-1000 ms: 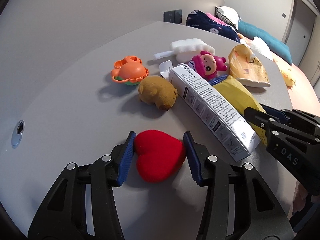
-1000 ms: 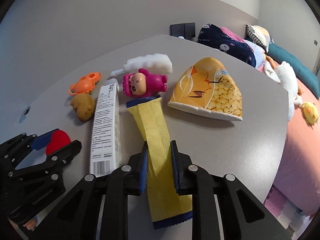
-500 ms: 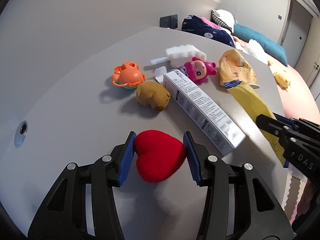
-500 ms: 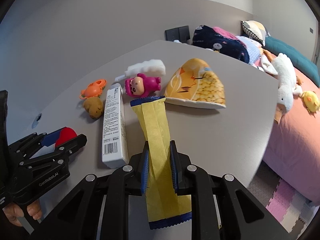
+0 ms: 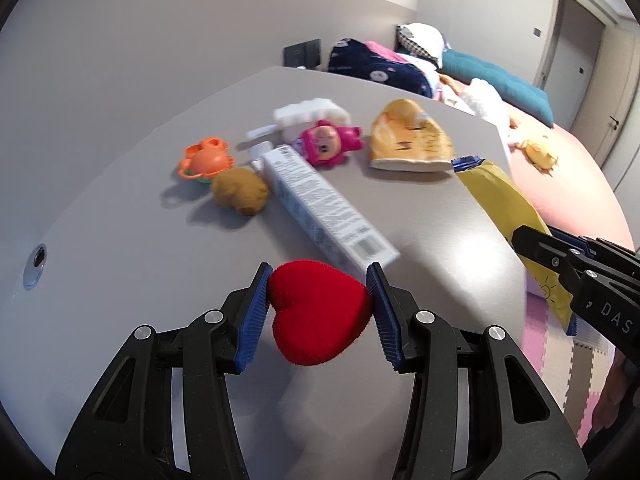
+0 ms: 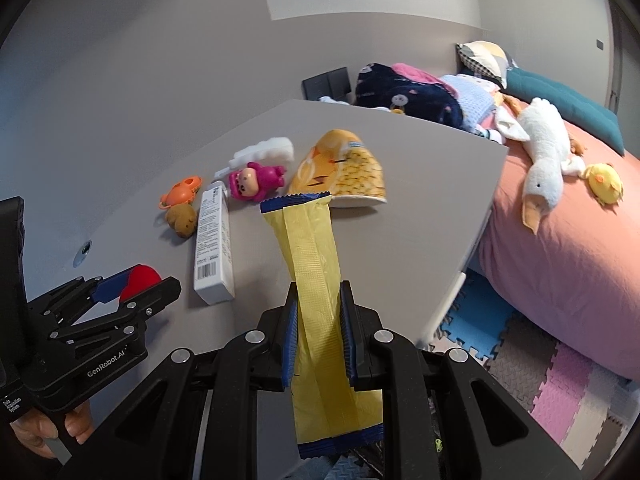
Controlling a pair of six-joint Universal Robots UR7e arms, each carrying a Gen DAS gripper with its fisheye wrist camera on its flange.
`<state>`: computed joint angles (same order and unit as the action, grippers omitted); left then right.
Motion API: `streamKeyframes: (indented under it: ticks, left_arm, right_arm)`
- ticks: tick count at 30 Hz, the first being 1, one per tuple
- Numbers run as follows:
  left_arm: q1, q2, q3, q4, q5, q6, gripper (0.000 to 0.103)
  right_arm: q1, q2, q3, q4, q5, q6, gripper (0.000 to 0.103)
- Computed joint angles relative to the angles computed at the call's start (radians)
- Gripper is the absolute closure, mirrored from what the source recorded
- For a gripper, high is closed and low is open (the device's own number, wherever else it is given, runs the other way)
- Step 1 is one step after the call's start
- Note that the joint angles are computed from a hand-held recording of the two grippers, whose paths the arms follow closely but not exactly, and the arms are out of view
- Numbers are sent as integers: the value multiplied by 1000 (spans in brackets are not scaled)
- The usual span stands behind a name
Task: Collect trash
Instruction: 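Carry the red heart and yellow strip to the black bin and release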
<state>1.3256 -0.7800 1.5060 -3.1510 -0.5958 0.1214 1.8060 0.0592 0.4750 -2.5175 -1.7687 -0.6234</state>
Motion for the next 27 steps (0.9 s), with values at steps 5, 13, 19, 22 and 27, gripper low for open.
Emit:
streamKeyframes:
  ticks: [5,13,19,22,27]
  left_arm:
    - [-21,23,-10,5,-14,6,55]
    - [-52,53,-19,13,-38,16,55]
    - [-78,80,-37,28,-58,29,55]
    - [-88,91,-44,34,-70,35,55]
    - [-104,119,-64,57,-88,41,55]
  right_arm:
    - [-16,-71,118,-75,4,9,83]
    - [-42,-157,248,-164,6,28,83]
    - [-61,-216,334,-223,8,39,83]
    - [-70,-244,372,-254,6,40,83]
    - [-87,-291,436,-302,0,49,83]
